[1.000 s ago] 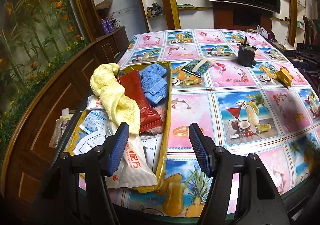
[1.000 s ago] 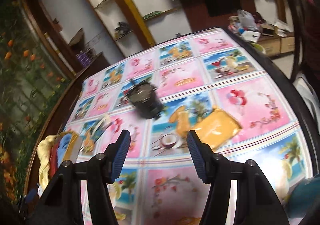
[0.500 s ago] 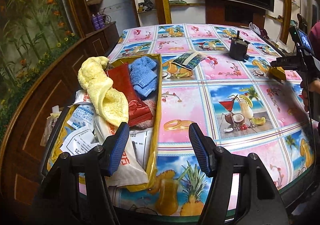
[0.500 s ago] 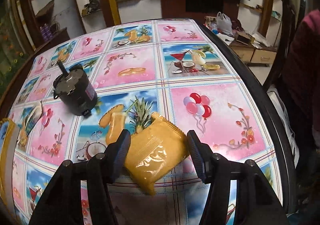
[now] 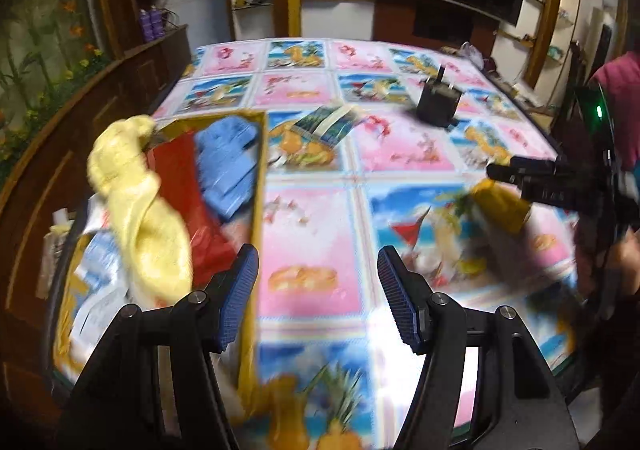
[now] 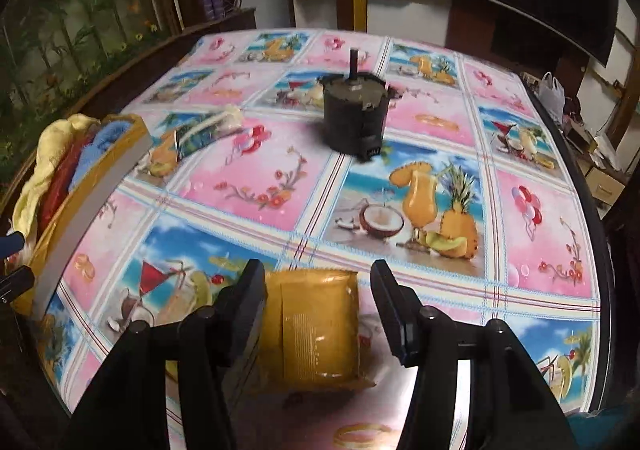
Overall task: Organize soft objects
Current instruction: 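Grasp the yellow snack bag on the table with the right gripper, then grasp the green-printed sachet with the left gripper while the right holds the yellow bag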
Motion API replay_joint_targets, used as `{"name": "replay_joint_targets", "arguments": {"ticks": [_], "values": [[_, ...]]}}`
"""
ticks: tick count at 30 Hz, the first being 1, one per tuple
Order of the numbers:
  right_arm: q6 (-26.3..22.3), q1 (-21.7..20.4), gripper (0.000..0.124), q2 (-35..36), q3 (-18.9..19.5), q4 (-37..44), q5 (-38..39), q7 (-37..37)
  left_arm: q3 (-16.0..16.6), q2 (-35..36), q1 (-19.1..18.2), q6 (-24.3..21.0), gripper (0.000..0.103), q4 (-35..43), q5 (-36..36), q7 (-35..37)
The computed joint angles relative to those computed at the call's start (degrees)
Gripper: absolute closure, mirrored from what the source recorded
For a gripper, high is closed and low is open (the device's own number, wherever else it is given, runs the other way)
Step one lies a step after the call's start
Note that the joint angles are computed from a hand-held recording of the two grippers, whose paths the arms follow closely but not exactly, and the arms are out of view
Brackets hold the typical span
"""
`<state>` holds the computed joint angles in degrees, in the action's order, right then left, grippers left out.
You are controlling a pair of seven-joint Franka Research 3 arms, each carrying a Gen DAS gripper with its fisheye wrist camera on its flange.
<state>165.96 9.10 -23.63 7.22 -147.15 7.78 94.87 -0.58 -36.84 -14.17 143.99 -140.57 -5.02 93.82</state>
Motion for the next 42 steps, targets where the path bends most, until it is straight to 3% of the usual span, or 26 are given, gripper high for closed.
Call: {"name": "replay_joint_targets", "arguments": {"ticks": [2, 4, 7, 10, 12, 15, 18, 23, 27, 32, 34, 37, 40, 42], "values": [[4.65, 1.89, 0.060, -0.19, -2.36, -1.37, 3.20, -0.56, 1.81, 5.56, -2.16, 0.54, 0.041, 5.21, -2.85, 2.02], [7.24, 7.18, 0.060, 0.79, -8.25, -1.45, 9.30, -4.56, 1.70, 11.37, -2.45, 1.09, 0.041, 10.41, -4.49, 3.74], [8.17, 12.84, 0.060, 1.31, -14.53, -1.65, 18.22, -8.92, -0.77, 22.06, -0.46, -0.20, 0.041, 20.31, -4.69, 3.19], [8.47, 21.79, 0.060, -0.25, -23.18, -1.56, 29.80, -16.37, -4.34, 32.09, 2.59, -1.61, 0.041, 30.13, -1.60, -3.05], [8.44, 24.77, 0.060, -0.85, -26.05, -1.12, 34.72, -19.47, -6.37, 38.07, 4.03, -2.99, 0.041, 36.29, 3.11, -7.83], [7.28, 24.82, 0.060, -1.00, -26.14, -0.57, 38.28, -21.71, -7.94, 45.39, 5.03, -5.32, 0.041, 43.79, 10.04, -13.77], [5.99, 21.56, 0.060, -0.50, -23.09, -0.09, 38.61, -21.84, -8.50, 51.38, 4.96, -10.94, 0.041, 50.82, 13.54, -17.63], [4.41, 17.51, 0.060, -0.25, -19.22, 0.17, 40.91, -23.47, -10.06, 52.07, 5.87, -14.52, 0.041, 51.56, 12.40, -16.43], [3.27, 14.66, 0.060, 0.24, -16.65, 0.55, 43.23, -24.96, -11.74, 47.07, 6.48, -15.22, 0.050, 45.86, 8.85, -9.59], [0.75, 11.89, 0.060, 1.19, -14.17, 1.07, 43.62, -25.42, -12.01, 38.43, 5.93, -16.74, 0.050, 36.56, 1.03, -1.09], [0.14, 10.64, 0.060, 1.42, -12.93, 1.12, 42.68, -24.92, -10.75, 33.86, 6.12, -16.08, 0.050, 32.22, -9.54, 4.55], [-0.96, 10.75, 0.059, 2.10, -12.85, 1.68, 43.36, -26.19, -8.36, 28.78, 5.37, -13.44, 0.050, 27.21, -17.10, 9.43], [-2.74, 10.23, 0.059, 2.72, -11.91, 2.27, 42.62, -27.05, -6.78, 26.04, 4.86, -10.90, 0.039, 24.19, -17.62, 11.99], [-3.25, 9.79, 0.059, 2.91, -10.78, 2.38, 41.31, -27.17, -5.98, 25.01, 4.48, -10.31, 0.039, 22.72, -17.67, 13.29]]}}
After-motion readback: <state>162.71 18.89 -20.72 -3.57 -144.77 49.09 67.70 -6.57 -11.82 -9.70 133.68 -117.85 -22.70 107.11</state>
